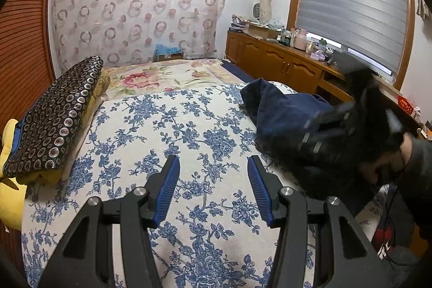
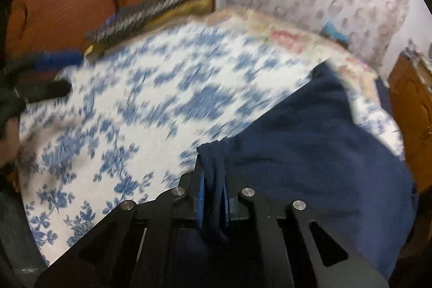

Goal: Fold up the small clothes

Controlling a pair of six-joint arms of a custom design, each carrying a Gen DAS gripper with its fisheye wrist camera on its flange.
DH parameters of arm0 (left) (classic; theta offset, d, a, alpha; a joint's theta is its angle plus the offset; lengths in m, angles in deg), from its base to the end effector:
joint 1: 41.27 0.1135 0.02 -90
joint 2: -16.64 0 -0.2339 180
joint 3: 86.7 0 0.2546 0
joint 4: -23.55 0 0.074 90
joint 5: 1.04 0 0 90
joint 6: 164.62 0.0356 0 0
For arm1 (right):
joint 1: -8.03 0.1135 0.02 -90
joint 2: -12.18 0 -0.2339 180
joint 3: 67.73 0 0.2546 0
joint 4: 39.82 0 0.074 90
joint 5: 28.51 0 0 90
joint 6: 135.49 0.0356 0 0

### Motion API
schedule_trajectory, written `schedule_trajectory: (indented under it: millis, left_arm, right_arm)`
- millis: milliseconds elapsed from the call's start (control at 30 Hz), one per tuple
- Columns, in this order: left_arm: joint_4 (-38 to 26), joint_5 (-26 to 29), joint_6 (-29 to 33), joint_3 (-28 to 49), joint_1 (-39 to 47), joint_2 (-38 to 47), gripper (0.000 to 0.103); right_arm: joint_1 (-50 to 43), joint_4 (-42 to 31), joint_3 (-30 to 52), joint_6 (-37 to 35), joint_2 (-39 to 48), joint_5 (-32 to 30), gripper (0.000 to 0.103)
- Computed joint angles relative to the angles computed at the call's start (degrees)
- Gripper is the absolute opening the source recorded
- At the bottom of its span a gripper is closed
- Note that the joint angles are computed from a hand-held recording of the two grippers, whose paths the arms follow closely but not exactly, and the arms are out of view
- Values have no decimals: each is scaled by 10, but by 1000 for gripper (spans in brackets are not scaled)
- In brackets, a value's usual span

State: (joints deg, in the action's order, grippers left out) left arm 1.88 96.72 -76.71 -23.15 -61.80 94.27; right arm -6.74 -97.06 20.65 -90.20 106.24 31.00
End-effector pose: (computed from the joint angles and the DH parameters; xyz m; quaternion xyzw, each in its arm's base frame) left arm 0.2844 -0.1116 0.2162 0.1727 0.8716 -0.1483 0.4342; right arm 0.3310 -0.0686 0.2284 -0.3018 0.8903 0.1099 0.3229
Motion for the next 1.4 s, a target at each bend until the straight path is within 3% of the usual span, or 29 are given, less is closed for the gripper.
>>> schedule_trajectory:
  millis: [133, 267, 367, 533, 633, 800, 933, 1233, 1400]
  left_arm:
    - [2, -2, -1, 3, -7, 7, 51]
    - [8, -3, -5, 2, -12, 7, 51]
    - [8, -2, -3, 2, -15, 10, 51]
    - [9, -4, -2, 0, -21, 14, 51]
    - [8, -5, -1, 0, -25, 17, 51]
    - [6, -5, -1, 5, -34, 26, 51]
    - [6, -5, -2, 7, -46, 29, 51]
    - [1, -6, -6, 21, -86, 48, 51]
    - [-5, -12, -6, 32, -111, 62, 51]
  right_arm:
    - [-61, -1, 67, 21, 0, -30, 7]
    - [-115, 4, 161, 36, 38, -20, 7]
    - [-143, 17, 234, 50, 88, 9, 7]
    - [-154, 74, 316, 88, 191, 117, 7]
    - [-159, 72, 371, 117, 252, 159, 9]
    - [-172, 65, 400, 148, 282, 180, 44]
    - [-195, 43, 348, 122, 237, 125, 44]
    - [-280, 21, 64, -13, 34, 4, 44]
    - [-319, -13, 2, -52, -1, -26, 43]
